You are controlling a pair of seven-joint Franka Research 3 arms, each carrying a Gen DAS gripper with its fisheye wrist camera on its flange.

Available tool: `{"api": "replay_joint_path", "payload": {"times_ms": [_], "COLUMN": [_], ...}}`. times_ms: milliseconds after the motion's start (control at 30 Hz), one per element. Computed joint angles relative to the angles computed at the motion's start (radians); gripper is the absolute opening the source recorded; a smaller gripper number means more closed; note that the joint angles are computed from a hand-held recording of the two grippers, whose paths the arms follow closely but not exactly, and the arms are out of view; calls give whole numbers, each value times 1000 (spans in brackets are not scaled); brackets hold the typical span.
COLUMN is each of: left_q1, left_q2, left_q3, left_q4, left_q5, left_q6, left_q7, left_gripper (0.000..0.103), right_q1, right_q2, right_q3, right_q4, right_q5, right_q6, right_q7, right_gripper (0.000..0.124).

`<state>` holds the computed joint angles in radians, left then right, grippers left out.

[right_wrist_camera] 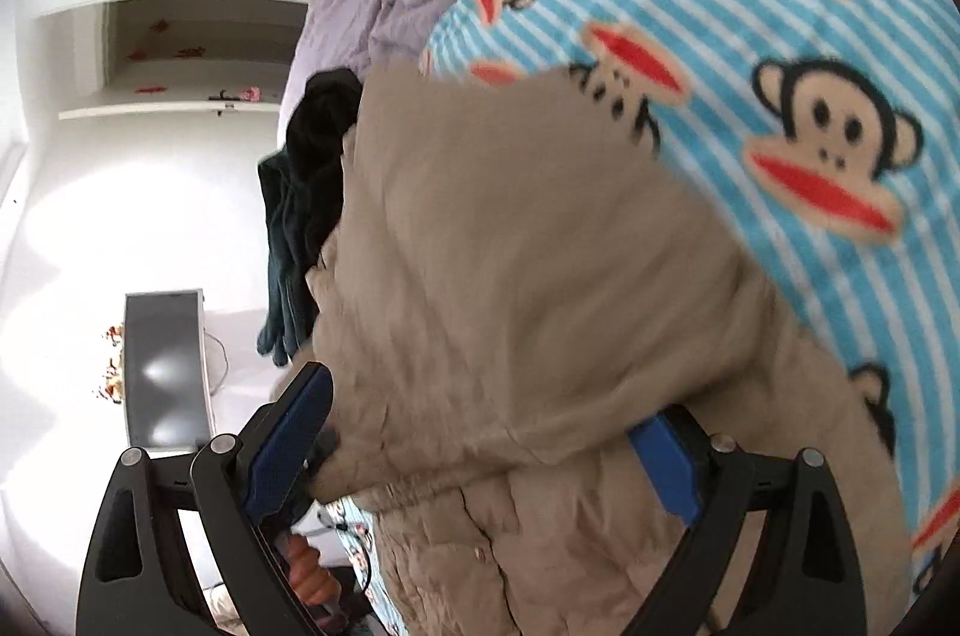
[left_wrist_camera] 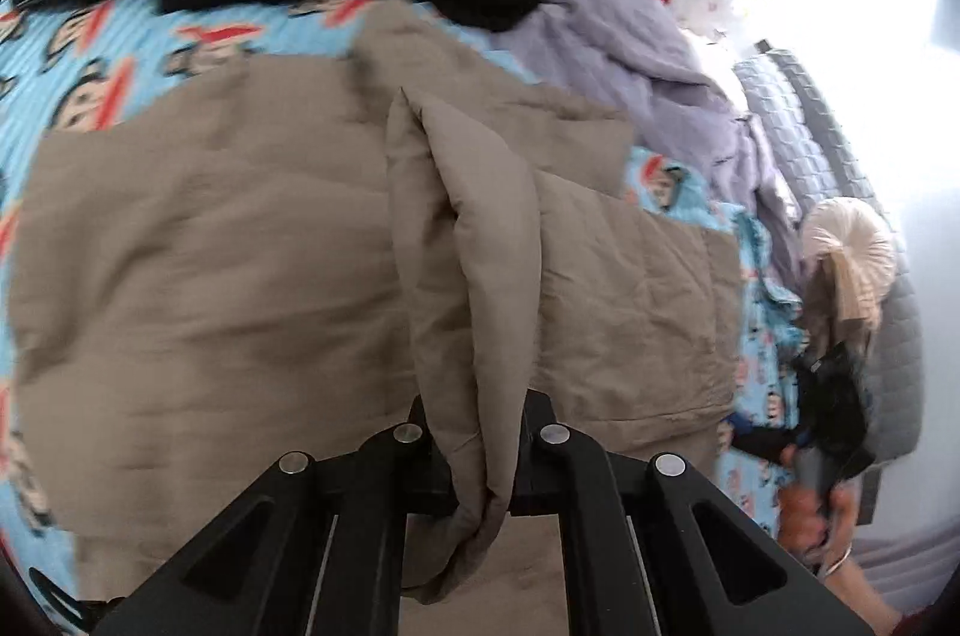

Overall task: Fold large clothes
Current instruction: 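Lift the hem with both grippers and fold it toward the collar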

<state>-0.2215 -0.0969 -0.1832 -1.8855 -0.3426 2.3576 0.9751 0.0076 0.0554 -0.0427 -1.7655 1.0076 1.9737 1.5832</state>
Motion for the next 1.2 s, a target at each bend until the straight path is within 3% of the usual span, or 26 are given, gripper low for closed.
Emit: {"api": "replay_joint_path", "payload": {"times_ms": [200, 267, 400, 533, 667, 767, 833, 900, 1000, 1200], "left_q1": [5, 5, 8, 12, 14, 14, 16, 16, 16, 12], "left_q2": [0, 4, -10, -20, 8, 12, 8, 3, 9, 85], "left_q3": [5, -1, 7, 13, 2, -1, -2, 0, -2, -17], "left_q4": [-46, -47, -61, -78, -39, -25, -26, -34, -22, 67], "left_q5": [-20, 7, 0, -10, 44, 66, 80, 74, 82, 139], "left_q6": [-32, -39, -50, -56, -91, -110, -122, -117, -122, -132], "left_q7": [31, 20, 57, 74, 44, 46, 50, 53, 44, 48], "left_gripper": [10, 10, 10, 10, 10, 10, 10, 10, 10, 10], "right_q1": [-10, -22, -61, -83, -70, -34, 3, 62, 92, 85], "right_q2": [22, 22, 10, 56, 259, 409, 483, 503, 472, 471], "right_q3": [-6, -10, -27, -39, 1, 53, 69, 52, 36, 20], "right_q4": [-39, -28, 46, 119, 364, 593, 716, 750, 666, 643], "right_q5": [-11, -33, -8, 28, -122, -285, -409, -561, -661, -752], "right_q6": [40, -34, -216, -130, -122, -209, -272, -258, -152, -126], "right_q7": [92, 73, -145, -133, -32, -29, -47, -56, -61, -43], "right_gripper": [94, 91, 91, 91, 88, 74, 57, 23, 16, 16]}}
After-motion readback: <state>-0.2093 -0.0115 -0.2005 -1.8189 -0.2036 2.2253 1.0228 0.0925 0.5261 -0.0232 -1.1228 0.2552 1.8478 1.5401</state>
